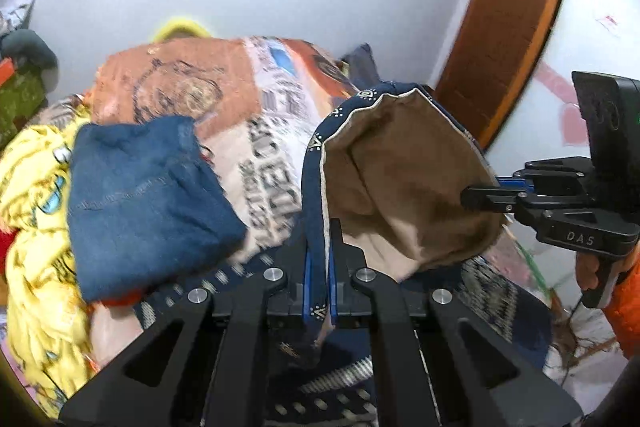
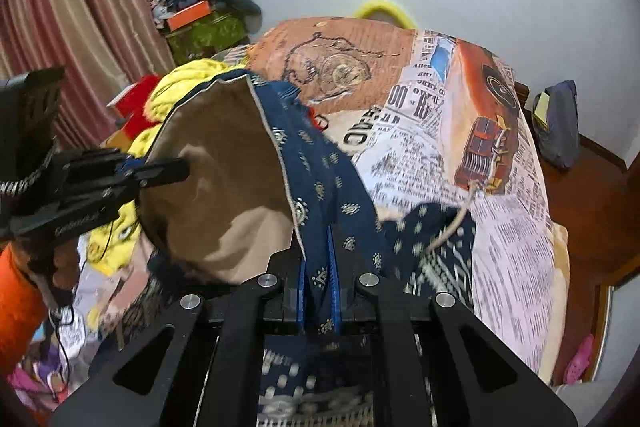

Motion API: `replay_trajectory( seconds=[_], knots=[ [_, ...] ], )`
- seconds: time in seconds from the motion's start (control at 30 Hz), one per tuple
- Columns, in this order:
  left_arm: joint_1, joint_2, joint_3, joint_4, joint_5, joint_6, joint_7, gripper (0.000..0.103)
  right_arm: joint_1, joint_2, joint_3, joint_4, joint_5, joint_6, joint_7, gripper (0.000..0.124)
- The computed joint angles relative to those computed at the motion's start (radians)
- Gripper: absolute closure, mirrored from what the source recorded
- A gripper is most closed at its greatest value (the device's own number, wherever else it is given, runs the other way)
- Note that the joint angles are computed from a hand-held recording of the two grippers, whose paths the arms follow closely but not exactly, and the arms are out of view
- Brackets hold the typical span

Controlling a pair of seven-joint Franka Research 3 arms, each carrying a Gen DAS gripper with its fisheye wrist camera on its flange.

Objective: Fold large clothes

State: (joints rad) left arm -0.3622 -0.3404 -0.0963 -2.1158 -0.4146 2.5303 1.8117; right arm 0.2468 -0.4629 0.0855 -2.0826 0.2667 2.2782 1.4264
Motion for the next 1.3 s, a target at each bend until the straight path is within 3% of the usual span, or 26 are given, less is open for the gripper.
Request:
replay_trajectory(
  seconds=[0.47, 0.67, 0.73, 0.8, 0.87, 1.03, 1.17, 1.3],
  knots=[
    [-0.074, -0.129, 0.012, -0.174, -0.055, -0.118, 0.015, 0.094, 0.004, -0.144, -0.026, -0.159, 0.073, -0.135, -0.035, 0.115],
    [-0.082, -0.175, 0.01, -0.202, -0.046, -0.147, 0.017, 0.094, -0.019, -0.199, -0.016, -0.194, 0.063, -0.127, -0.017, 0.115],
    [-0.082, -0.189, 0.016, -0.194, -0.043, -0.146, 0.016, 0.09, -0.026, -0.203, -0.014, -0.184, 0.055, -0.117, -0.009, 0.115],
    [-0.07, -0.212, 0.012, -0.188, -0.029, -0.114, -0.002, 0.073, -0.029, -0.203, -0.019, -0.172, 0.058, -0.101, -0.007, 0.115],
    [-0.058, -0.226, 0.01, -0.181, -0.006, -0.077, -0.03, 0.065, -0.034, -0.198, -0.019, -0.16, 0.057, -0.076, -0.004, 0.113],
    [-0.019, -0.151, 0.027, -0.089, 0.059, -0.033, -0.101, 0.061, -0.058, -0.163, 0.002, -0.142, 0.016, -0.008, 0.023, 0.094],
    [0.025, -0.016, 0.015, 0.015, 0.111, -0.024, -0.139, 0.055, -0.068, -0.123, 0.004, -0.13, 0.001, 0.029, 0.063, 0.076],
    [0.055, 0.136, -0.021, 0.121, 0.159, -0.025, -0.125, 0.054, -0.069, -0.077, -0.01, -0.102, -0.01, 0.008, 0.087, 0.075]
  ],
)
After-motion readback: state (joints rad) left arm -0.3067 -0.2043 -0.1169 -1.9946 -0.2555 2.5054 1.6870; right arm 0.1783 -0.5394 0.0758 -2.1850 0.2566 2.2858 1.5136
